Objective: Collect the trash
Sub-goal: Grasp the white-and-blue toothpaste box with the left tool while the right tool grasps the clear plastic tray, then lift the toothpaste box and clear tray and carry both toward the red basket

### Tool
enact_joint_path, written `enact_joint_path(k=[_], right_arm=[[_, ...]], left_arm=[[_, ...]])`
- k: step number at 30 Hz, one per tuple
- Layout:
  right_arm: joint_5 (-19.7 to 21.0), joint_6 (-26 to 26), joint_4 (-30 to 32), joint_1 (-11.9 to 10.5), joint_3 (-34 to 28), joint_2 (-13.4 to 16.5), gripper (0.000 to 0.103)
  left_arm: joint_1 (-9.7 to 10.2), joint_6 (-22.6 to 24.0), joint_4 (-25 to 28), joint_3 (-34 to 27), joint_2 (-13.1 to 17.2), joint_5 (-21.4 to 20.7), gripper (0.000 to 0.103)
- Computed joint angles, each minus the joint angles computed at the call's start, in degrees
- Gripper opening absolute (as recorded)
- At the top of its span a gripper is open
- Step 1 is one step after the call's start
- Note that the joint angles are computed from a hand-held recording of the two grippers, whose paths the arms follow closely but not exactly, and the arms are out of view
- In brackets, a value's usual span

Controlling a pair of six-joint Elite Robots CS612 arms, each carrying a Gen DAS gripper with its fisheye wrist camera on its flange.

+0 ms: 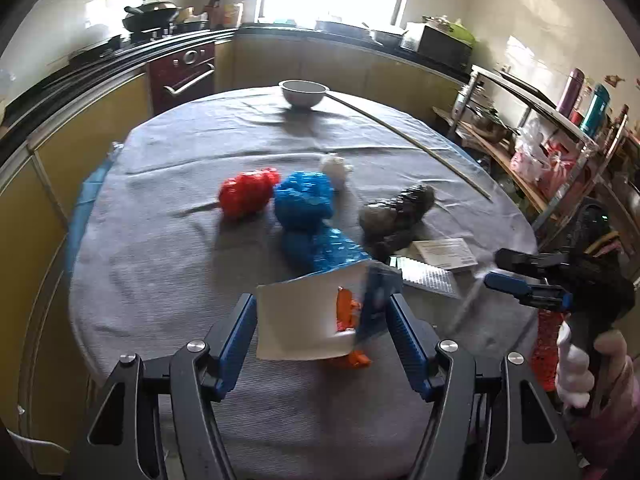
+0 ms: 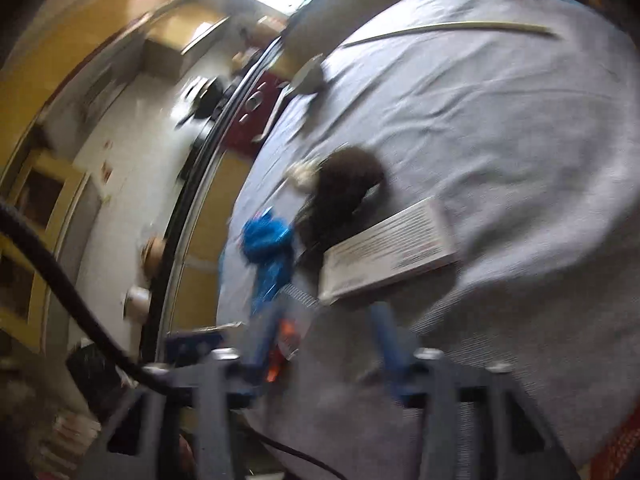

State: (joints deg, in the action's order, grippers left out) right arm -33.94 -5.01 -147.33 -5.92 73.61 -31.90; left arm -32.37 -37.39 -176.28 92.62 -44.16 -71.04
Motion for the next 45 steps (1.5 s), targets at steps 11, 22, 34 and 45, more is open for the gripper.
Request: enact_joint_path(k=[11,22,34,45], right_arm=[[-7.8,-19.5,2.9,4.6,-2.5,-0.2,0.077],[-13.0,-24.2,-2.7,5.9,1.5,-1.0,0.056],[-7.0,-16.8,-5.3,3.0,6.4,-2.9,0.056],[-5.3,-13.2,-10.3,1.3,9.2,-4.1,0.056]], left_arm=[[1.59,-3.0,-0.6,2.3,0.3,-4.8,0.068],[2.36,-2.8,-1.3,3.2,1.5,-13.1,0.068],[2.35,-3.4,0.9,0.8,1.9,-11.7,0.069],[3.53,-9.7,0.2,-1.2,3.4,-16.1,0.069]])
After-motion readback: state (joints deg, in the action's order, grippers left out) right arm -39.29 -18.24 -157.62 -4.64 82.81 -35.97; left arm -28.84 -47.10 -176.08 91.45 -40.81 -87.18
